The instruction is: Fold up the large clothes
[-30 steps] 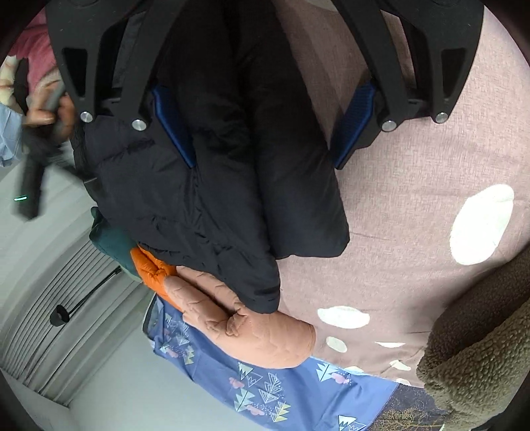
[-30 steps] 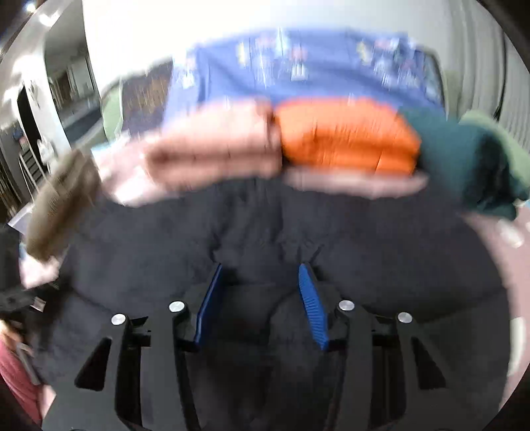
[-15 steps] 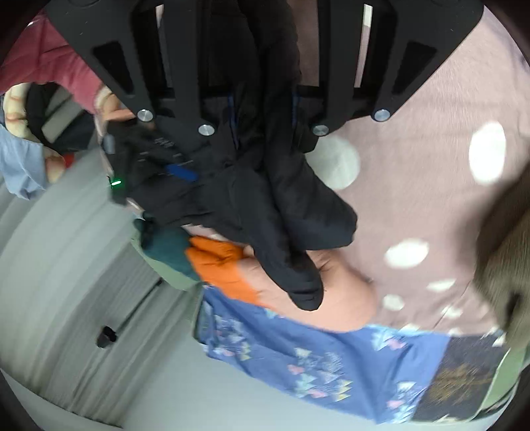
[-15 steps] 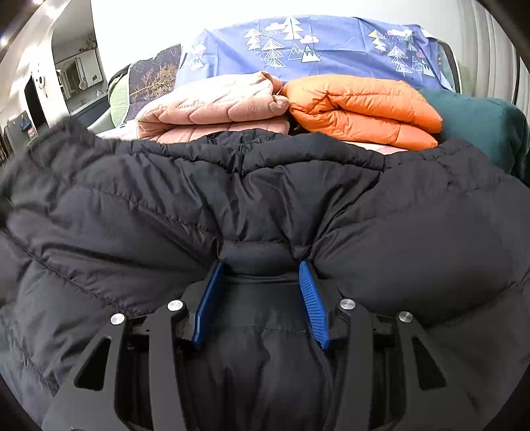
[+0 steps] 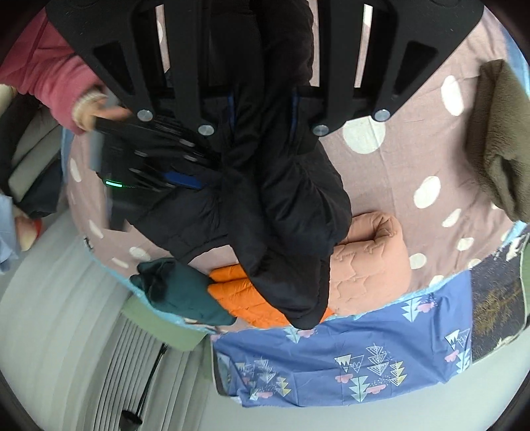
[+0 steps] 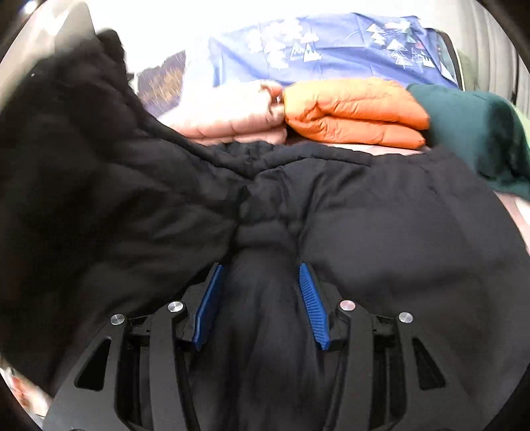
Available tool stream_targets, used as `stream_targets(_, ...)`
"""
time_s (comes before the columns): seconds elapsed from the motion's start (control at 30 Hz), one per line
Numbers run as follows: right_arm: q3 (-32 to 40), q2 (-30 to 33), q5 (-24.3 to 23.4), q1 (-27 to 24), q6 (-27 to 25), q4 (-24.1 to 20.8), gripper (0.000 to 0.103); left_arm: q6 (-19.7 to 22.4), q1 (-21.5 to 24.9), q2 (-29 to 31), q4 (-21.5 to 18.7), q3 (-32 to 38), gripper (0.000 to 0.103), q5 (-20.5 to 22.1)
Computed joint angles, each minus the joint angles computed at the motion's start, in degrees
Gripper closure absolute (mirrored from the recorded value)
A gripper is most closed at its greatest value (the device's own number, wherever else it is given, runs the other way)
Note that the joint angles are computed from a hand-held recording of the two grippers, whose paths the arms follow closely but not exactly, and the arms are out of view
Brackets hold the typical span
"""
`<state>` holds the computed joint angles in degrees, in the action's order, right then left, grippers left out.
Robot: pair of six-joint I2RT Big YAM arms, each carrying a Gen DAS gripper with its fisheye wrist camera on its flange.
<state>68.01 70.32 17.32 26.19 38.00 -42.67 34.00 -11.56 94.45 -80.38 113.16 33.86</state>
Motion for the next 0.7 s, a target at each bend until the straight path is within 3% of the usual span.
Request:
stream_targets(0.13, -2.71, 0.05, -4.23, 0.78, 2.57, -1.78, 0.053, -3.38, -1.83, -0.46, -1.25, 1.77, 0.084, -0.68)
stream_targets(0.23, -3.60, 2.60, -6.13, -0.37, 0.34, 2.17, 0.051, -4.06, -4.00, -0.45, -2.58, 3.42, 0.085, -0.43)
stream_targets(0.33, -1.92, 2.78, -7.94, -0.99, -0.15, -0.24, 0.051, -5.08, -7.74, -0.44, -2.72, 5.01, 0.085, -4.49)
stream_targets(0.47, -7.32, -5.66, -4.40, 1.04, 3.74, 2.06, 0.052, -6.78, -10.19, 1.60, -5.21, 9.46, 0.085, -5.86)
stream_targets(0.7, -15.17, -22.50, 9.54, 10.42, 7.26, 1.43, 0.052, -8.06, -16.38, 5.54, -10.01, 15.69, 0.082, -10.41)
